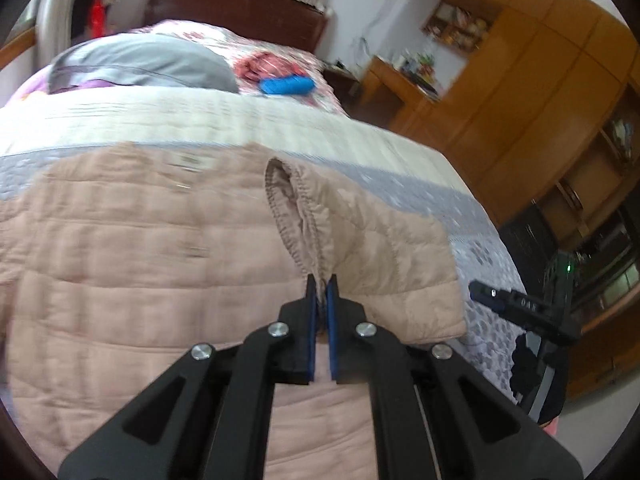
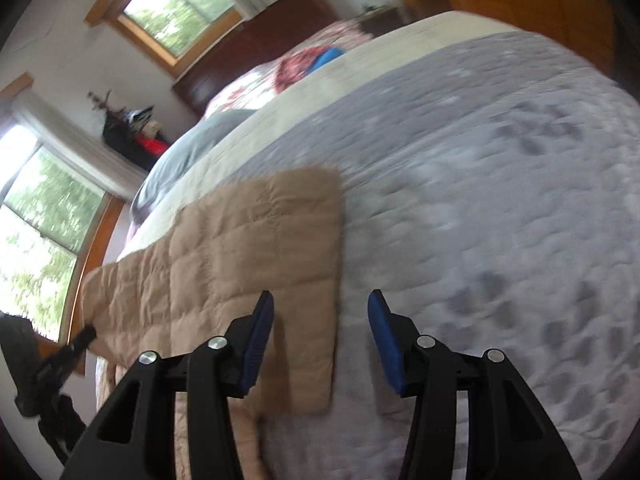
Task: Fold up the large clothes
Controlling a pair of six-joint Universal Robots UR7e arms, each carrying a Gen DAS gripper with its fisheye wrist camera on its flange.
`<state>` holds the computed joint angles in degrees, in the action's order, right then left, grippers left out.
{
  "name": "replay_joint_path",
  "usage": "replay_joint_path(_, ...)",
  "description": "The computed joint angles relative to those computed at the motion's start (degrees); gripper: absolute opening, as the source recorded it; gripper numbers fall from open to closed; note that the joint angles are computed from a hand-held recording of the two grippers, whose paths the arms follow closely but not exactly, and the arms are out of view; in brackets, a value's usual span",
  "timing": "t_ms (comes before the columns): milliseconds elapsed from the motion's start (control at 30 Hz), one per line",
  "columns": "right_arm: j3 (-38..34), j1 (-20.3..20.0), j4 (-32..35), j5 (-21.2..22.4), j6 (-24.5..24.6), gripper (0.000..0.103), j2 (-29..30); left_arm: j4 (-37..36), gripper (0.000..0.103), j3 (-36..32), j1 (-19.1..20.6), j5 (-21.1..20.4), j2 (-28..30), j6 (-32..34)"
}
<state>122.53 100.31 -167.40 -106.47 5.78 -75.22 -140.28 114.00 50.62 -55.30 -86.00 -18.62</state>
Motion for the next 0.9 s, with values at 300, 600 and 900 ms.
replay_joint_path(300, -3.74, 5.39, 0.57, -2.86, -3.85, 0.049, 8.58, 7.80, 0.003, -0.36, 3.69, 7.44, -9.07, -0.09)
replay_joint_path(600, -4.54, 6.17, 1.74, -6.23, -3.82, 0.049, 12.94, 9.01, 0.005, -0.15, 14.68, 4.63, -6.93, -0.45)
replay_joint_path(900, -3.98, 6.11, 1.48, -6.11, -4.89, 0.050, 12.28, 6.44, 0.019, 2.15, 14.29, 6.94, -8.66, 0.54)
